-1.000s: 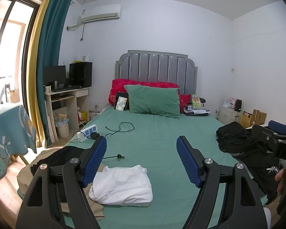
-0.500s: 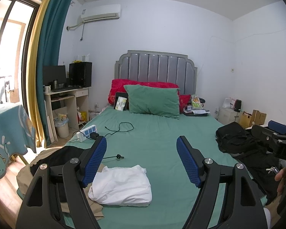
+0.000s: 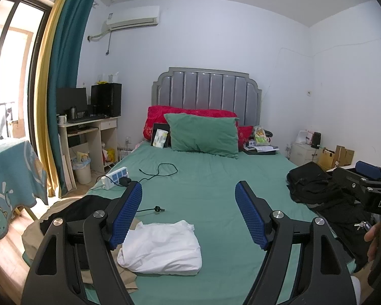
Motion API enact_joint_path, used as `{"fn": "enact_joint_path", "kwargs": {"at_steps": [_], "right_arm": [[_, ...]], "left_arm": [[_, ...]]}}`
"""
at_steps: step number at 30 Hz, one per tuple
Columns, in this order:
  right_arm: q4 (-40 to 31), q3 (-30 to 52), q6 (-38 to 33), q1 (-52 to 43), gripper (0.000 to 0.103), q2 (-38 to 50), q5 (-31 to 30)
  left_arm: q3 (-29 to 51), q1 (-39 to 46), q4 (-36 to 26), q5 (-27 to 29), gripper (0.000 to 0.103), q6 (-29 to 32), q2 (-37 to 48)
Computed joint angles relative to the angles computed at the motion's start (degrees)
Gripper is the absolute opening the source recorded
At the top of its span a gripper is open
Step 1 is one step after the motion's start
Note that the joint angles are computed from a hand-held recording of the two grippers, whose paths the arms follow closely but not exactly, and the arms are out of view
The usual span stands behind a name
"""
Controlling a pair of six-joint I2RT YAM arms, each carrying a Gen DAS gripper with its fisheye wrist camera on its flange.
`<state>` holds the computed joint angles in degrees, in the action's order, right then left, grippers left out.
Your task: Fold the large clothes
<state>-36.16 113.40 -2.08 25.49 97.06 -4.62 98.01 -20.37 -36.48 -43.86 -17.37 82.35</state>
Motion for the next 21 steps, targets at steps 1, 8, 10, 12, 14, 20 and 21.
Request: {"fn": "enact_joint_path", "kwargs": {"at_steps": [1,8,10,12,14,20,21], "right_arm": [[-0.14,0.21,-0.02,-0.04,0.102,0.09,-0.02],[-0.40,0.45,-0.21,-0.30,0.102,0.29,-0.30],[0.16,-0.38,-0.30,-0.48,0.102,0.08,-0.32],[0.34,-0.61,-0.35,-0.90,0.102,0.32,-0.70],[0.23,-0.49,-0.39,-1.15,0.102,0.71,-0.88],[0.59,-0.88,-0.66,-1.48,0.102,1.65,-0.85],[0.55,-0.74,-0.84,-1.75,0.102,2.08,-1.07]], "left_arm": [[0.12,0.00,-0.14,0.08,0.079,0.01,0.05],[1.51,0.85,-0.89,1.50,0.079,0.29,0.96],[1.37,1.33,-0.82,2.16,0.079,0.37,1.05],[1.06,1.90,-0.91,3.33,0.079,0.22,1.14],[1.15,2.65,-1.50,4.63,0.079,-0.11,1.47],[0.96,3.71,-0.52,7.03,0.079,0.07,2.92],[0.92,3.80,-0.34,7.28,0.079,0.21,3.18]]}}
